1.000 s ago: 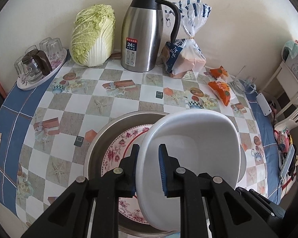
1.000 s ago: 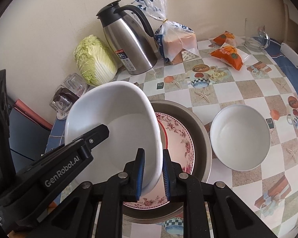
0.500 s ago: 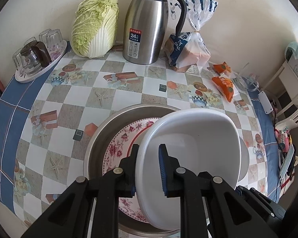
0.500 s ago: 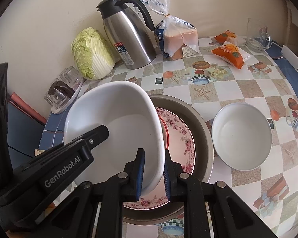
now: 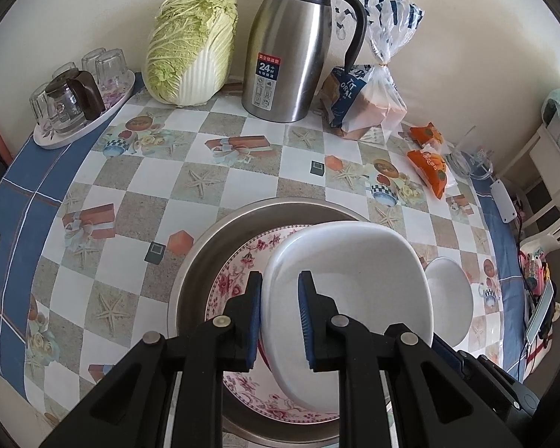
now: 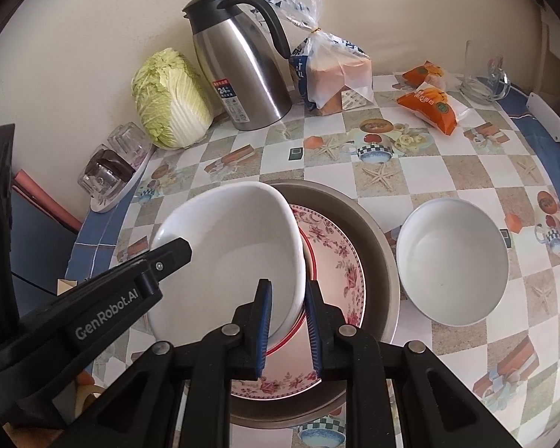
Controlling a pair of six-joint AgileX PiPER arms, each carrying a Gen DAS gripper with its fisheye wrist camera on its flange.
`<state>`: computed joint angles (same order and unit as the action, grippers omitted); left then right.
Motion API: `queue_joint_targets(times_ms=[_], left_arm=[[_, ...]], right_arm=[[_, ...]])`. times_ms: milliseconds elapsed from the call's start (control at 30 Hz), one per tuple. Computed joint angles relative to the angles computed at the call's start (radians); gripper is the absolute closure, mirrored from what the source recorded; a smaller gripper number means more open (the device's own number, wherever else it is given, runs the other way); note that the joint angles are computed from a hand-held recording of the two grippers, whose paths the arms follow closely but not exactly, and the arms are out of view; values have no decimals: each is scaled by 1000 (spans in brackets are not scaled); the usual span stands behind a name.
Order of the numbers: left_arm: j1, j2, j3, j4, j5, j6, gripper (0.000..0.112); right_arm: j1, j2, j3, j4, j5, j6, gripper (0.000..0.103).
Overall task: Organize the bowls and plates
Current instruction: 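Lower the MAX bowl into the red-rimmed bowl in the basin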
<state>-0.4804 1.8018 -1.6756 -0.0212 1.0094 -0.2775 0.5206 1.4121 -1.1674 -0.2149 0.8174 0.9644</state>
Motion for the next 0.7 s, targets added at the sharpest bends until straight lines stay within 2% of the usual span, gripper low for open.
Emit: queue_joint_targets(times_ms=[700], left_arm=[[8, -23, 6, -30, -14, 14, 94]], right_arm=[[-21, -42, 17, 18, -11, -18, 82]])
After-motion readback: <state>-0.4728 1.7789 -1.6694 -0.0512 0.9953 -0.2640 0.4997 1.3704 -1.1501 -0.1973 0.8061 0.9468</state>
